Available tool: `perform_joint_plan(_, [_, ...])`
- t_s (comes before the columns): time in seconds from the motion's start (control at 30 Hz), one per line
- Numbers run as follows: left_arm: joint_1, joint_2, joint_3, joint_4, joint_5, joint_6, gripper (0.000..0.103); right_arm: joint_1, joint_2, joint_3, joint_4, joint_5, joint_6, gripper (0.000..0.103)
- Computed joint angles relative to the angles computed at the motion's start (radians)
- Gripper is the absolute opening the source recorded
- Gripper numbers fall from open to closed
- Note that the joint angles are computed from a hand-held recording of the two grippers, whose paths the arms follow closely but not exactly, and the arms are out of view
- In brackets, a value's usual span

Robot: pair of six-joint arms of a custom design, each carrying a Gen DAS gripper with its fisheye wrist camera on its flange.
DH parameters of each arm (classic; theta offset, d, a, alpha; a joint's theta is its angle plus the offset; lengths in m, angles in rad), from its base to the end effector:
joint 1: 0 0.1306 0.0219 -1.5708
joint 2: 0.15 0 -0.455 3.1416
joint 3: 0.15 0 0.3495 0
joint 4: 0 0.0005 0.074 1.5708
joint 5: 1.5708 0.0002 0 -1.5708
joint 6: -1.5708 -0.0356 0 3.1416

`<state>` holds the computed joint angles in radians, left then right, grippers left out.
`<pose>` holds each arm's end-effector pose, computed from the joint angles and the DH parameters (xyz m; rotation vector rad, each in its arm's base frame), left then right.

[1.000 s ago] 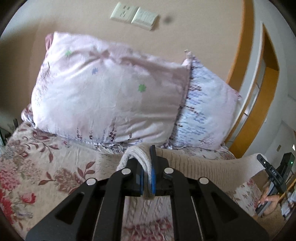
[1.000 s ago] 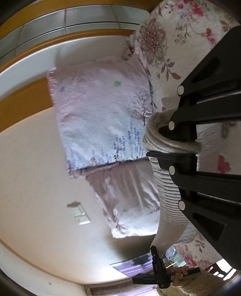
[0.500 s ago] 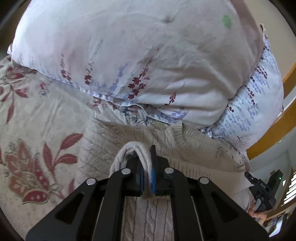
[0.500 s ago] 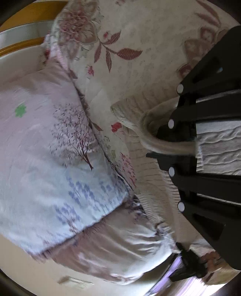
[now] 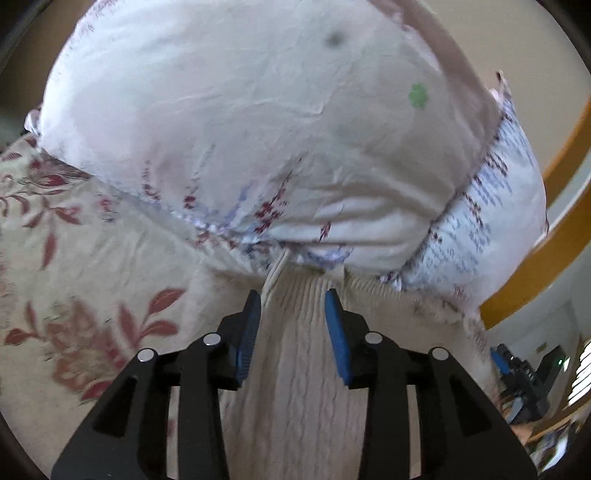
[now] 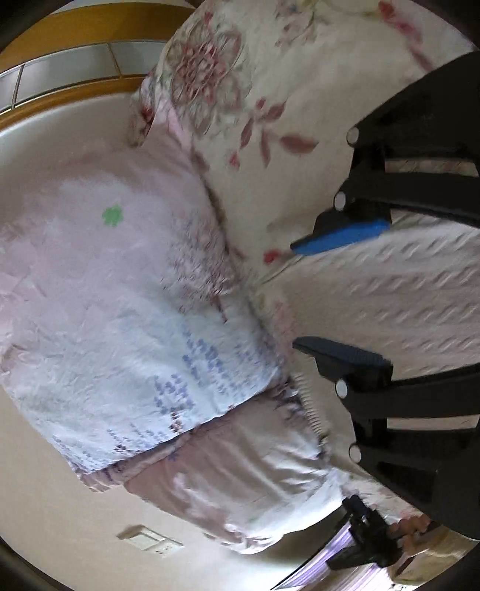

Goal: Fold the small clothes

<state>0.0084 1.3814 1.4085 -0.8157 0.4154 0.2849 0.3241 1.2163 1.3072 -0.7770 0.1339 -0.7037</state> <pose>0.4284 -0.0113 0.5190 -0.1414 2.3556 -0.6243 0.3448 0.1103 0.5385 0.5011 2.2248 0.3976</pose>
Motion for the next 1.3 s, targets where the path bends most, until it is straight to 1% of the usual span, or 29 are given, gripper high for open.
perform_joint_plan(0.03, [0.006, -0.010, -0.007, -0.011, 0.001, -0.017, 0.035, -0.001, -0.013, -0.013, -0.013, -0.004, -0.001, 0.041])
perform_joint_plan(0.1, [0.006, -0.025, -0.018, -0.036, -0.011, -0.049, 0.035, -0.003, -0.032, -0.033, -0.035, -0.012, -0.007, 0.039])
perform_joint_plan(0.23, [0.026, -0.051, -0.055, -0.093, -0.011, -0.114, 0.035, 0.008, -0.053, -0.061, -0.086, 0.000, -0.002, 0.038])
perform_joint_plan(0.3, [0.028, -0.055, -0.069, -0.104, -0.013, -0.123, 0.035, 0.018, -0.052, -0.068, -0.109, 0.014, 0.003, 0.038])
perform_joint_plan(0.4, [0.037, -0.063, -0.096, -0.114, -0.004, -0.127, 0.035, 0.024, -0.047, -0.077, -0.136, 0.015, -0.002, 0.038])
perform_joint_plan(0.47, [0.039, -0.066, -0.109, -0.117, 0.003, -0.131, 0.035, 0.026, -0.043, -0.084, -0.148, 0.006, -0.002, 0.033])
perform_joint_plan(0.53, [0.036, -0.071, -0.120, -0.114, 0.008, -0.136, 0.031, 0.036, -0.039, -0.087, -0.157, 0.014, 0.005, 0.026])
perform_joint_plan(0.57, [0.035, -0.072, -0.123, -0.114, 0.010, -0.140, 0.024, 0.048, -0.037, -0.084, -0.163, 0.036, 0.016, 0.024])
perform_joint_plan(0.63, [0.031, -0.074, -0.128, -0.118, 0.007, -0.146, 0.017, 0.063, -0.032, -0.075, -0.176, 0.063, 0.033, 0.016])
perform_joint_plan(0.67, [0.030, -0.073, -0.129, -0.120, 0.004, -0.148, 0.009, 0.070, -0.030, -0.070, -0.179, 0.074, 0.039, 0.014])
perform_joint_plan(0.7, [0.029, -0.072, -0.130, -0.121, -0.003, -0.149, 0.008, 0.073, -0.030, -0.067, -0.178, 0.076, 0.040, 0.012])
perform_joint_plan(0.8, [0.043, -0.074, -0.131, -0.122, 0.017, -0.146, 0.007, 0.088, -0.038, -0.058, -0.171, 0.086, 0.043, 0.009])
perform_joint_plan(0.9, [0.061, -0.083, -0.123, -0.143, 0.036, -0.180, 0.007, 0.110, -0.050, -0.049, -0.181, 0.098, 0.029, 0.009])
perform_joint_plan(1.03, [0.089, -0.100, -0.124, -0.164, 0.059, -0.217, 0.007, 0.126, -0.061, -0.051, -0.223, 0.123, -0.009, 0.009])
perform_joint_plan(1.17, [0.086, -0.095, -0.138, -0.162, 0.036, -0.230, 0.007, 0.115, -0.038, -0.057, -0.249, 0.139, -0.019, 0.009])
perform_joint_plan(1.23, [0.084, -0.091, -0.148, -0.151, 0.030, -0.227, 0.007, 0.119, -0.022, -0.051, -0.246, 0.162, 0.001, 0.009])
perform_joint_plan(1.3, [0.083, -0.094, -0.155, -0.141, 0.029, -0.224, 0.007, 0.119, -0.012, -0.046, -0.253, 0.165, 0.013, 0.009])
